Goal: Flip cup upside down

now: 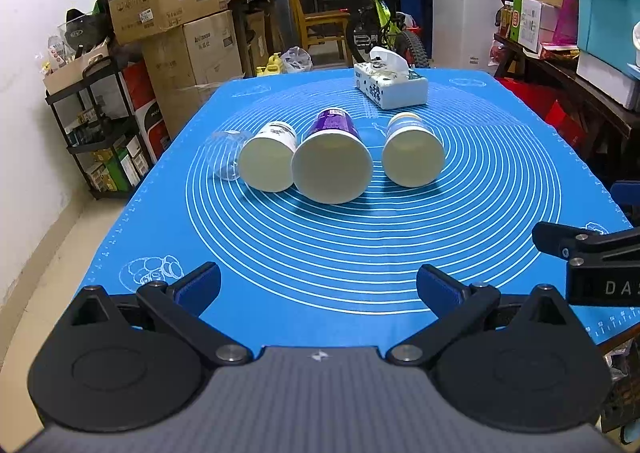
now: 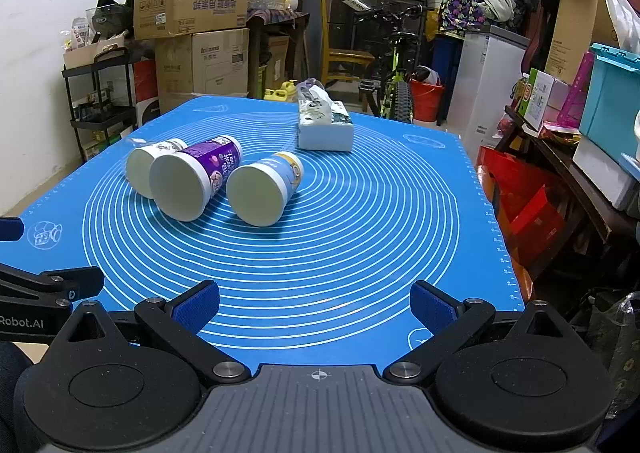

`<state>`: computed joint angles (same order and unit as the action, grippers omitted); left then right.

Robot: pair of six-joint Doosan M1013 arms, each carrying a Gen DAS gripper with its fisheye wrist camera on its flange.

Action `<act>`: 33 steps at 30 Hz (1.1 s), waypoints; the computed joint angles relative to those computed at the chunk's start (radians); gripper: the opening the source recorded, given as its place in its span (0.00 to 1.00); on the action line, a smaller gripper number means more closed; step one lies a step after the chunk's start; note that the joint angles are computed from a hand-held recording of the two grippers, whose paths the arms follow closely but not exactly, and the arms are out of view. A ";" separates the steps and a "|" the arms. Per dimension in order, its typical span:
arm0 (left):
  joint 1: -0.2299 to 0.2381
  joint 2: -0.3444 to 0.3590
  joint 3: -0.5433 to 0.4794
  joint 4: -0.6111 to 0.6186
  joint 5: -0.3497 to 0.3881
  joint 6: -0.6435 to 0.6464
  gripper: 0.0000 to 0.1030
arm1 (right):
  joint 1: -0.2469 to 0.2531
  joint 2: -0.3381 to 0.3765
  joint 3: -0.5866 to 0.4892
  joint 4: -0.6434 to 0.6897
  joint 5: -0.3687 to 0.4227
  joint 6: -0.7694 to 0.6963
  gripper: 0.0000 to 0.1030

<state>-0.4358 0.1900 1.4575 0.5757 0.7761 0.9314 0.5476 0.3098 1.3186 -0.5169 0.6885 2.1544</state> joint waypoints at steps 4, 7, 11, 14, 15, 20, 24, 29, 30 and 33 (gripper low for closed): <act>-0.001 0.001 0.000 0.000 0.000 0.001 1.00 | -0.004 0.000 0.000 0.009 0.001 -0.011 0.98; -0.001 0.001 0.000 0.000 0.000 -0.001 1.00 | -0.013 0.003 0.003 0.016 -0.007 -0.019 0.98; -0.002 0.001 0.000 0.002 0.001 0.001 1.00 | -0.015 0.004 0.003 0.018 -0.009 -0.023 0.98; -0.003 0.001 0.001 0.000 -0.001 0.001 1.00 | -0.012 0.001 0.004 0.011 -0.007 -0.019 0.98; -0.003 0.001 0.001 0.002 -0.002 -0.002 1.00 | -0.011 0.002 0.003 0.012 -0.004 -0.019 0.98; -0.003 0.001 0.000 0.000 -0.003 -0.002 1.00 | -0.011 0.002 0.003 0.010 -0.005 -0.016 0.98; -0.003 0.001 0.000 -0.002 -0.001 0.000 1.00 | -0.006 0.001 0.002 0.008 0.002 -0.018 0.98; -0.002 0.001 0.000 -0.005 -0.001 0.002 1.00 | -0.006 0.001 0.002 0.006 0.001 -0.017 0.98; -0.002 0.001 0.000 -0.005 -0.001 0.003 1.00 | -0.005 0.001 0.001 0.006 0.002 -0.016 0.98; -0.002 0.002 -0.001 -0.006 -0.001 0.005 1.00 | -0.005 0.001 0.001 0.004 0.003 -0.016 0.98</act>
